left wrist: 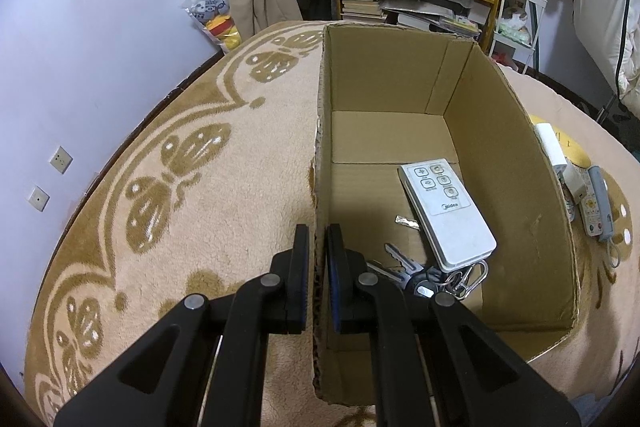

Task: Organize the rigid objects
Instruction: 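Move the right tool back to the pile above the light-blue device, then close the right tool on the light-blue strapped device and lift it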

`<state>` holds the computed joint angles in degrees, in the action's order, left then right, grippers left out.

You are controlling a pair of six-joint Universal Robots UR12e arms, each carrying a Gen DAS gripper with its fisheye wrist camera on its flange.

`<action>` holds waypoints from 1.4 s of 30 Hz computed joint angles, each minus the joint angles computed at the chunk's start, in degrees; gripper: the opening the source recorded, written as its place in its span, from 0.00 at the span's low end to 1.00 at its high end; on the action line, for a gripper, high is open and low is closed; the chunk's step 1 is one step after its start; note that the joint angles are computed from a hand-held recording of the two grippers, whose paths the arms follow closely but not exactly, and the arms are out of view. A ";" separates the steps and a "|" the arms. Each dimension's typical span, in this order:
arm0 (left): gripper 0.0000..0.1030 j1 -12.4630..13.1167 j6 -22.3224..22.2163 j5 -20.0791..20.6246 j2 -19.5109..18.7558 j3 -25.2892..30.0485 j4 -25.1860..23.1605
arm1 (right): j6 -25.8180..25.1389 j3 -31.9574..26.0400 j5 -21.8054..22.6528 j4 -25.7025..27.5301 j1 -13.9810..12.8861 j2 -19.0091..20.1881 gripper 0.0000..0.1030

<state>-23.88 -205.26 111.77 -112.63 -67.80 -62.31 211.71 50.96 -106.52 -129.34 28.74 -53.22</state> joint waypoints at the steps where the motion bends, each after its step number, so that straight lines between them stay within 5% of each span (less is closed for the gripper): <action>1: 0.08 -0.02 -0.03 -0.04 -0.02 0.03 0.00 | 0.34 0.67 0.17 -0.11 -0.09 -0.27 1.00; 10: 0.08 -0.22 0.33 0.72 -0.14 0.14 -0.13 | 5.25 4.85 2.04 0.33 -1.38 -1.92 1.00; 16: 0.08 -0.24 0.38 0.82 -0.17 0.17 -0.19 | 7.91 6.81 5.03 2.54 -2.36 -2.51 0.73; 26: 0.08 -0.25 0.38 0.84 -0.19 0.21 -0.25 | 8.54 6.95 6.44 5.96 -2.76 -2.34 0.59; 28: 0.08 -0.24 0.33 0.76 -0.16 0.16 -0.15 | 8.73 6.63 6.03 7.35 -2.75 -2.18 0.50; 42: 0.09 -0.30 0.51 1.00 -0.18 0.24 -0.31 | 9.42 7.02 4.50 8.88 -2.81 -2.31 0.45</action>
<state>-24.18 -204.75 112.78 -112.81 -67.56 -62.62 221.13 57.98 -102.03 -120.46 25.93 -55.53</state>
